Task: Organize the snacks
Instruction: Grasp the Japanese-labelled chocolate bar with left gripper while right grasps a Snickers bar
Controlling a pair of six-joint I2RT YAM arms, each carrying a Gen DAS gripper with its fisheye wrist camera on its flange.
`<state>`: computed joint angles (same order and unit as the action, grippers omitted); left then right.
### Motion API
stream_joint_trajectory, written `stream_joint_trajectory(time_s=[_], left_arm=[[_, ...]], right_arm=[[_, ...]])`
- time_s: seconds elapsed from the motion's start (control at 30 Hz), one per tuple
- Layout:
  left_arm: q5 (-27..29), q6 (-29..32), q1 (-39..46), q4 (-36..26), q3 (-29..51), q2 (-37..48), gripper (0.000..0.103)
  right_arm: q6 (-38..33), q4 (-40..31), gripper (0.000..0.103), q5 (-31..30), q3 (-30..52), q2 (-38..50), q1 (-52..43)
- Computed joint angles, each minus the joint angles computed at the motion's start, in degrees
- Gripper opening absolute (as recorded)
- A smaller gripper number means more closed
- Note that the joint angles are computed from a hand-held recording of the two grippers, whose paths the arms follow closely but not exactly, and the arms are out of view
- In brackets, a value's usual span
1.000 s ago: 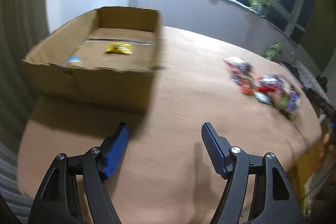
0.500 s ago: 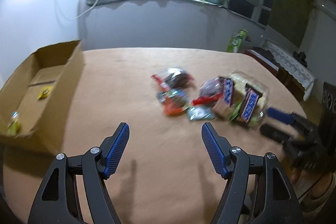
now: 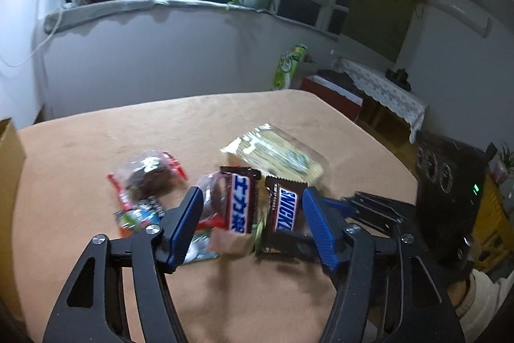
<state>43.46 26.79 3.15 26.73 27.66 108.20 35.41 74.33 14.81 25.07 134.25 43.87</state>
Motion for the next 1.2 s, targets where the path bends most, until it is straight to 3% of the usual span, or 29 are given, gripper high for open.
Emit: stream_joint_trajectory(time_s=[0.03, 0.17, 0.3, 0.4, 0.6, 0.67, 0.73, 0.77, 0.87, 1.2], left_arm=[[-0.08, -0.44, -0.6, -0.24, 0.59, 0.6, 0.062], [-1.95, -0.98, -3.69, -0.06, 1.6, 1.92, 0.056], [-4.55, 0.25, -4.98, -2.38, 3.48, 4.09, 0.048], [-4.57, 0.7, -4.16, -5.79, 6.04, 5.87, 0.038], [-5.6, 0.6, -4.69, -8.1, 8.52, 6.48, 0.036], [-5.87, 0.42, -5.21, -9.3, 9.87, 7.3, 0.036], [-6.6, 0.9, -5.76, -9.48, 10.55, 8.3, 0.036], [-7.36, 0.85, -6.37, -9.36, 10.87, 8.74, 0.027], [-8.02, 0.45, -6.83, -8.54, 11.08, 9.66, 0.027], [2.04, 0.1, 2.83, -9.1, 7.47, 2.57, 0.024]], right_arm=[[0.34, 1.46, 0.047, -2.49, -0.69, 0.02, -2.26], [-0.14, -4.48, 0.046, -4.18, -0.96, -3.63, -5.72], [0.03, -10.6, 0.045, -5.76, 0.55, -4.8, -4.12], [1.15, -10.2, 0.046, -7.75, 1.79, -3.08, -4.21], [1.44, -16.93, 0.054, -6.55, 5.59, -3.63, -2.51], [1.72, -15.52, 0.053, -6.2, 5.14, -2.86, -2.01], [1.51, -14.13, 0.045, -6.51, 4.68, -2.48, -1.98], [1.66, -12.9, 0.041, -6.37, 4.18, -2.18, -1.77], [2.28, -10.51, 0.038, -6.08, 3.31, -1.52, -1.64], [4.11, -1.7, 0.023, -0.56, -2.77, -2.92, -0.95]])
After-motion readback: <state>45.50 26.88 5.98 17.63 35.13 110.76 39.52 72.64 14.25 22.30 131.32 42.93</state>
